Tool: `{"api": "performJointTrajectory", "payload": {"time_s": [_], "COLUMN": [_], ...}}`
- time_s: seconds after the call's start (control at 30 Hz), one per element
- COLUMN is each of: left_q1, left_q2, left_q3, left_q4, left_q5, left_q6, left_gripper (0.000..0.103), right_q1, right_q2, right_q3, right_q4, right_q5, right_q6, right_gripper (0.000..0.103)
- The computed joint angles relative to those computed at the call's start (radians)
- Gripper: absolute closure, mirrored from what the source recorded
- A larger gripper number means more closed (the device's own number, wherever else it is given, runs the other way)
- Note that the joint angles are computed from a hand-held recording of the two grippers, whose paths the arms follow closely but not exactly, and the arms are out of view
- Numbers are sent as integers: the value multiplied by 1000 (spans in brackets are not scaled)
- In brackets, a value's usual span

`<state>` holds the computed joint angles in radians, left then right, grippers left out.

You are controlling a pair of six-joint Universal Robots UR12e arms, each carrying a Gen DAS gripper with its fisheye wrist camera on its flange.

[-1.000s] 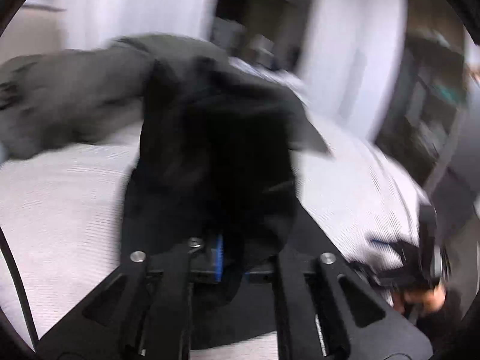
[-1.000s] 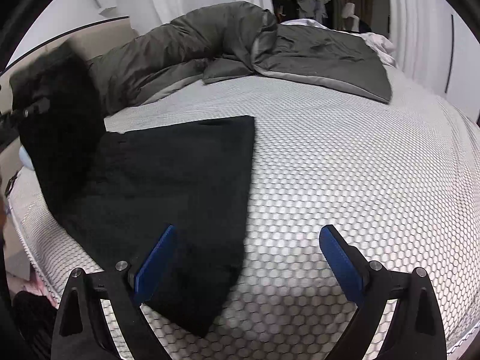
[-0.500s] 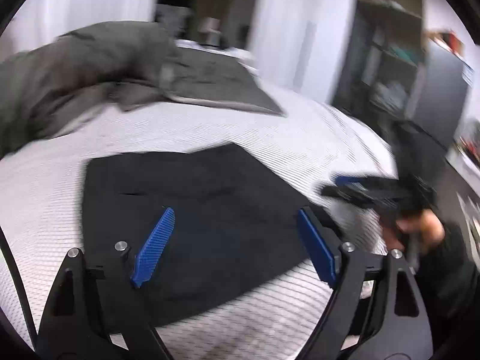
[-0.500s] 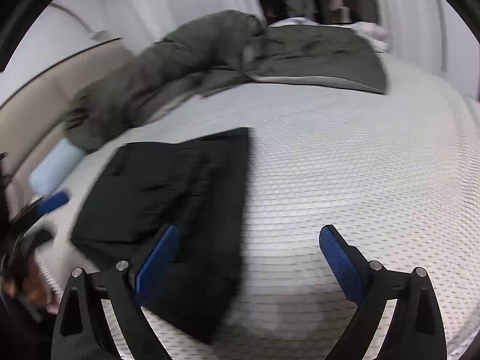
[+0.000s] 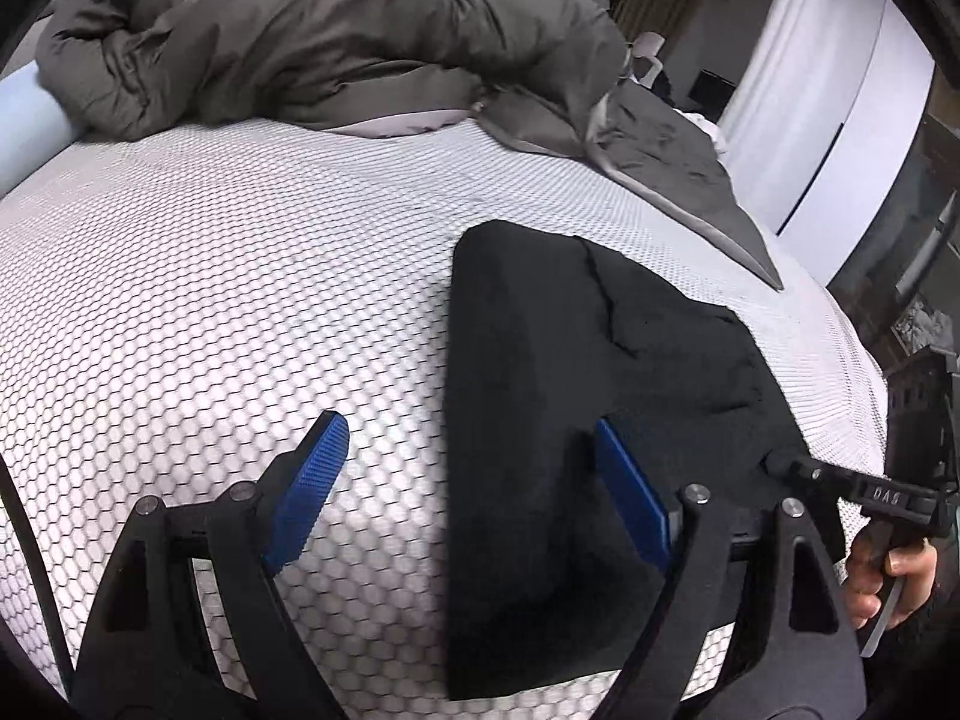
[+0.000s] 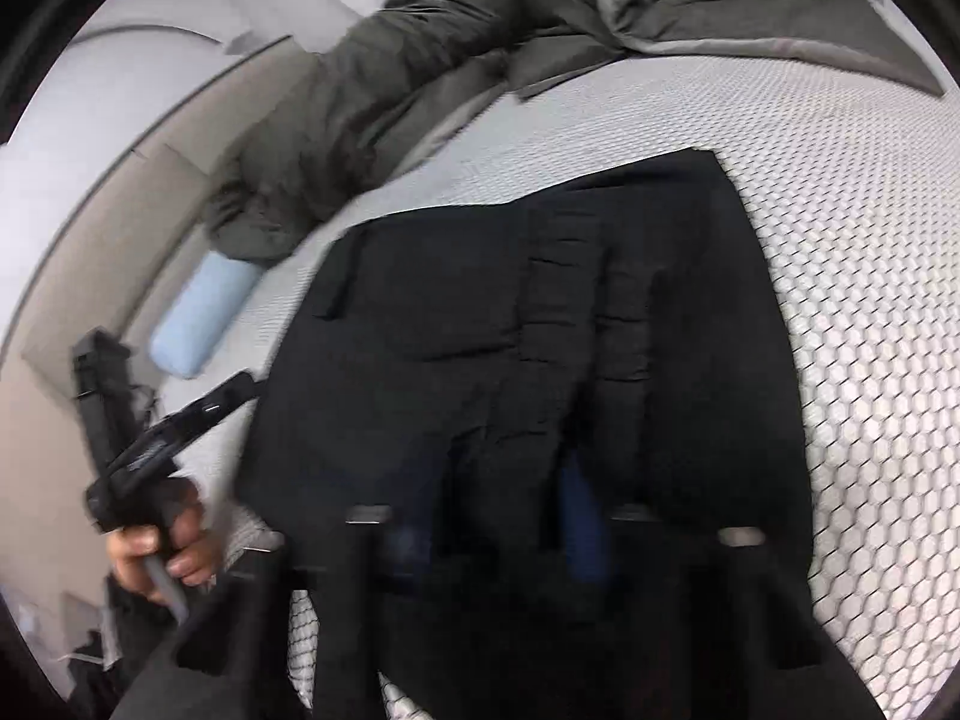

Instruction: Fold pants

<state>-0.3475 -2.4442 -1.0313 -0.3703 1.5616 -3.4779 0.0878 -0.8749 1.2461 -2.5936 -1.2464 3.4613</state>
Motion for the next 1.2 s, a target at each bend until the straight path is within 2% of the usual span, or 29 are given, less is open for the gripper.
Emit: {"api": "performJointTrajectory", "payload": {"time_s": [0.03,0.07,0.17,0.23,0.3,0.33,0.4,0.43,0.5,0.53,0.57,0.7,0.8,0.83,0.87,0.9,0.93,0.97,1.1,1.13,1.2], "left_q1": [2,4,8,8,5,2,-5,-11,-17,-17,-17,-26,-28,-28,-28,-27,-27,-27,-23,-23,-25], "left_q2": [2,1,14,23,23,21,16,8,-2,-11,-14,-24,-29,-28,-29,-26,-25,-24,-6,-3,0], "left_q3": [-3,-1,-19,-34,-31,-27,-14,0,13,28,33,48,54,52,53,48,47,45,14,10,4], "left_q4": [3,10,49,65,49,32,-26,-51,-64,-73,-77,-89,-94,-94,-94,-92,-88,-80,-20,-9,1], "left_q5": [0,1,-14,-19,-16,-12,5,29,44,38,31,44,42,43,41,39,41,46,13,8,0], "left_q6": [1,-2,-12,-5,13,25,67,85,102,106,110,136,146,147,145,143,139,134,118,121,141], "left_gripper": [21,22,21,21,21,21,21,21,21,21,21,21,21,21,21,21,21,21,21,21,21], "right_q1": [-3,-2,14,21,27,28,19,9,0,-4,-11,-32,-44,-50,-50,-45,-39,-33,-20,-16,-4], "right_q2": [1,-6,-48,-73,-91,-87,-77,-82,-94,-102,-107,-91,-52,-41,-27,-16,-16,-23,-81,-99,-132], "right_q3": [-2,11,67,97,115,106,91,104,122,134,147,134,93,85,67,51,48,55,122,142,176], "right_q4": [-12,-56,-198,-219,-159,-98,9,5,-41,-66,-109,-99,-72,-75,-69,-61,-71,-117,-309,-327,-306], "right_q5": [8,12,-51,-101,-175,-207,-196,-163,-127,-120,-100,-22,40,63,68,59,45,38,48,31,-37], "right_q6": [-5,-9,-58,-91,-129,-132,-127,-109,-86,-75,-56,17,45,53,62,63,56,49,39,27,-14], "right_gripper": [88,92,93,93,93,92,89,87,72,48,36,36,37,47,62,68,79,87,88,88,88]}}
